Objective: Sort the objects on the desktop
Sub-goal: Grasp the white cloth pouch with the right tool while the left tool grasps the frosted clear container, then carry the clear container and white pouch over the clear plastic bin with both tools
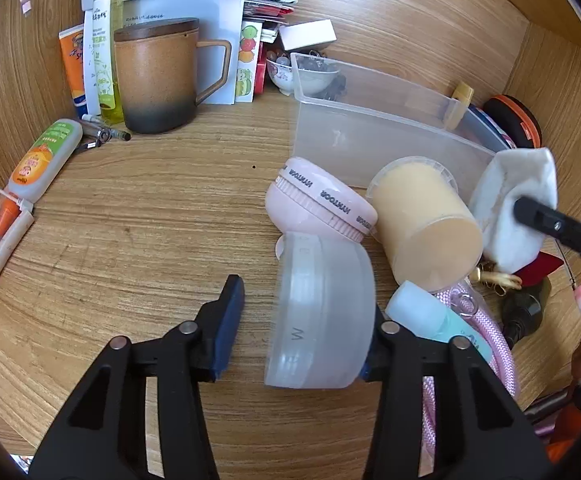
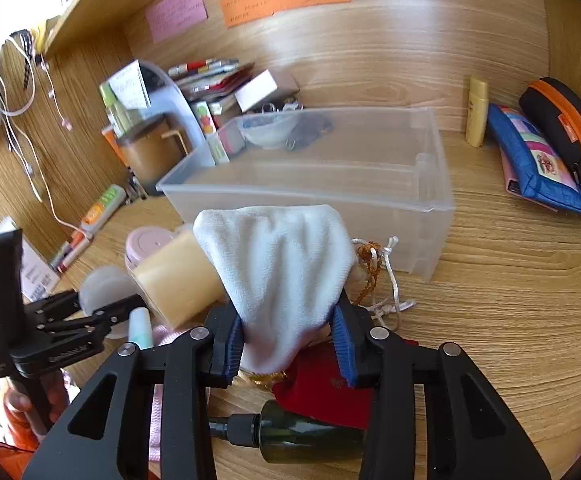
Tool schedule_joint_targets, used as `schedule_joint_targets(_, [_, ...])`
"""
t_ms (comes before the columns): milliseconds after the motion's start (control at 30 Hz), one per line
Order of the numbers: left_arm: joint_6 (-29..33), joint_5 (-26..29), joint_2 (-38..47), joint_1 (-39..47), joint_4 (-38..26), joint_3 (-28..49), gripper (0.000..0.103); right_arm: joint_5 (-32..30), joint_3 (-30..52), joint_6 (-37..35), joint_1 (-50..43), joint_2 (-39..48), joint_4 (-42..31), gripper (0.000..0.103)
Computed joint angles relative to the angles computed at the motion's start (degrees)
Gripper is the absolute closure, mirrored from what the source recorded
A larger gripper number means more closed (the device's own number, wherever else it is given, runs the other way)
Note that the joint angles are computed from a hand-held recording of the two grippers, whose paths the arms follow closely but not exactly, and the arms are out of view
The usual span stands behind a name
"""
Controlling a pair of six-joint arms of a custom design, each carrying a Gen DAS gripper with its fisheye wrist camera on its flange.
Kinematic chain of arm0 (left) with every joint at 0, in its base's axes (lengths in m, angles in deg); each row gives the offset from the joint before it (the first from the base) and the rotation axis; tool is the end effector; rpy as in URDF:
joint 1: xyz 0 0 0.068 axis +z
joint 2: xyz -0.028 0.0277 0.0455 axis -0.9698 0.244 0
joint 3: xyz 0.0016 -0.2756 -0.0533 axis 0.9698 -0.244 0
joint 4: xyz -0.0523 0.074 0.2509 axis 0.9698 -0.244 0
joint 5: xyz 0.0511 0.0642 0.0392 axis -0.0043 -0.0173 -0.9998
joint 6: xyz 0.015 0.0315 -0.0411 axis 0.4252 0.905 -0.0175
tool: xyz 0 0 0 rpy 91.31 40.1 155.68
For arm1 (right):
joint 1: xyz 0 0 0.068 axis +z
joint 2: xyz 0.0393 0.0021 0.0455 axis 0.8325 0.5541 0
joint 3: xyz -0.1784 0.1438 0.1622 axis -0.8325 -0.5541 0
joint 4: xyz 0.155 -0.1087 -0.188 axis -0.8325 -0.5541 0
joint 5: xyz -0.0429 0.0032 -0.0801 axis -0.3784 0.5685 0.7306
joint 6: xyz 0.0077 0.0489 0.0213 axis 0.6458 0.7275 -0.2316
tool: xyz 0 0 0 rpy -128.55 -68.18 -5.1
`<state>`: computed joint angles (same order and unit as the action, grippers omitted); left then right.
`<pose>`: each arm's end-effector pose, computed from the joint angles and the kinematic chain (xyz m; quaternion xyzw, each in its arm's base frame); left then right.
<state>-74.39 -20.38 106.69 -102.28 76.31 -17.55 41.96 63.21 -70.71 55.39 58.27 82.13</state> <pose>0.2637 -0.1245 0.1122 -0.0114 0.9338 -0.0807 0.3484 0.3031 0.0117 0.1320 -0.1708 0.8987 0.1899 0.3565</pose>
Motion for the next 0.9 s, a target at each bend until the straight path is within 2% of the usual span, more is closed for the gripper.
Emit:
schedule_joint_targets(133, [0.0,-0.9,0.2,-0.2,0.7,-0.2,0.062,-2.6,-0.2,0.7,-1.9,-1.1,0.1,0.069])
schedule_joint_targets(233, [0.1,-0.3,-0.2,0.2,0.7,-0.3,0.072,-5.5,0.8,1.3,-3.1,-0.8,-0.6,0.069])
schedule_joint_targets(567, [2.3,-4.6,-5.5,-1.9,-1.4,-1.5,0.074,-12.6,2.4,1.9,-6.1,-3.1,-2.7,0.069])
schedule_joint_targets(900, [1.6,-5.3,-9.3,-2.2,-3.7,-2.1,0.074,-14.1,4.0,2.3,-6.4,-4.3,-2.2,0.069])
